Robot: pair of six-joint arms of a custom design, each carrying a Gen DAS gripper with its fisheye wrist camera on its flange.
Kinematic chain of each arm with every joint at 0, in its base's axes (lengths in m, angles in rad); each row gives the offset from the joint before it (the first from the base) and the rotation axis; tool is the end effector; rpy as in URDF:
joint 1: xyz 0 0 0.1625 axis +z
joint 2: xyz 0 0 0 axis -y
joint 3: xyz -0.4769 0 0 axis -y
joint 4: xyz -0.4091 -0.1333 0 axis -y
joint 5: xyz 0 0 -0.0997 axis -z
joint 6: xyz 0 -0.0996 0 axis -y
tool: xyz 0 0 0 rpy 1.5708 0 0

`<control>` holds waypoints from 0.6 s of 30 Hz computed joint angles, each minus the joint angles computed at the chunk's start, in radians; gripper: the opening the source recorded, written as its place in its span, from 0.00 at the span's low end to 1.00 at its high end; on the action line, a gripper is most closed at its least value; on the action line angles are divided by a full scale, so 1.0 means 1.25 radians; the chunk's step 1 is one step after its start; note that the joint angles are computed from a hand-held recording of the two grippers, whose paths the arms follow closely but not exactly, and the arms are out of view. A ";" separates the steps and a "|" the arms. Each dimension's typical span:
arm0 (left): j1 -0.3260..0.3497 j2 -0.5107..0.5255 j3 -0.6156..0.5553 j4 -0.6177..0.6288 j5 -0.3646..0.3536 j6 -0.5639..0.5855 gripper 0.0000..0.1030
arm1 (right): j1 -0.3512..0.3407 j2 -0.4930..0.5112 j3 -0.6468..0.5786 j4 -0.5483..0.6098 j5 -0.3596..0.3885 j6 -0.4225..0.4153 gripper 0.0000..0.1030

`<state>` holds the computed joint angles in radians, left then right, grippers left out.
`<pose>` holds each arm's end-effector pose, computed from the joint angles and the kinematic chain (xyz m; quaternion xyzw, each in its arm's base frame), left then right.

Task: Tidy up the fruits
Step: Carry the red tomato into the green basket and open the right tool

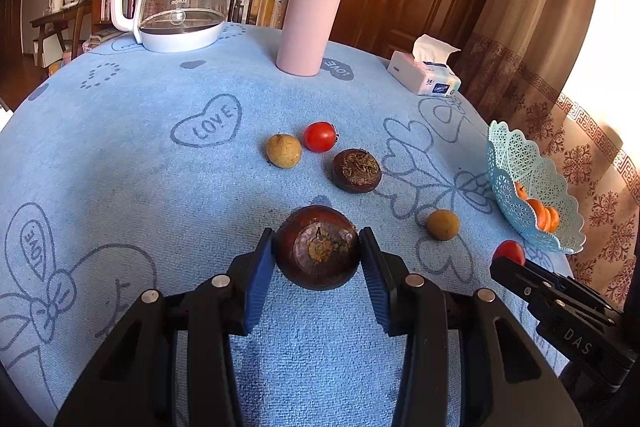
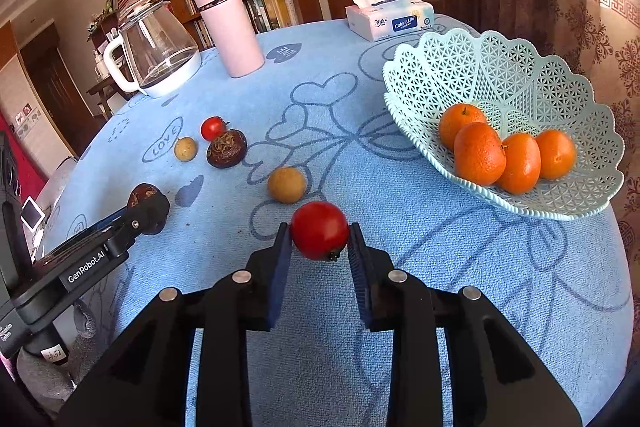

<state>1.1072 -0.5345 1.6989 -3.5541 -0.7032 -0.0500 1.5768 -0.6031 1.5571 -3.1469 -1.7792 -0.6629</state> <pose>-0.1201 -0.7083 0.0585 0.0071 0.8490 -0.4473 0.2812 0.1173 -0.7665 0.0782 0.2807 -0.9048 0.2562 0.1919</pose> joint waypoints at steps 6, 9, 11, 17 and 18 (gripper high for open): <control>0.000 0.000 -0.001 0.001 0.000 -0.001 0.42 | -0.005 -0.022 0.007 -0.036 0.013 0.020 0.29; 0.000 0.000 -0.001 0.000 0.000 0.000 0.42 | -0.009 -0.033 0.008 -0.060 0.015 0.029 0.28; 0.000 0.001 -0.001 0.000 0.000 0.000 0.42 | -0.012 -0.039 0.006 -0.075 0.014 0.038 0.29; 0.000 0.001 -0.002 0.001 0.000 0.000 0.42 | -0.025 -0.052 -0.001 -0.114 0.005 0.061 0.29; 0.000 0.001 -0.002 0.001 0.000 0.000 0.42 | -0.027 -0.054 -0.002 -0.120 0.003 0.062 0.29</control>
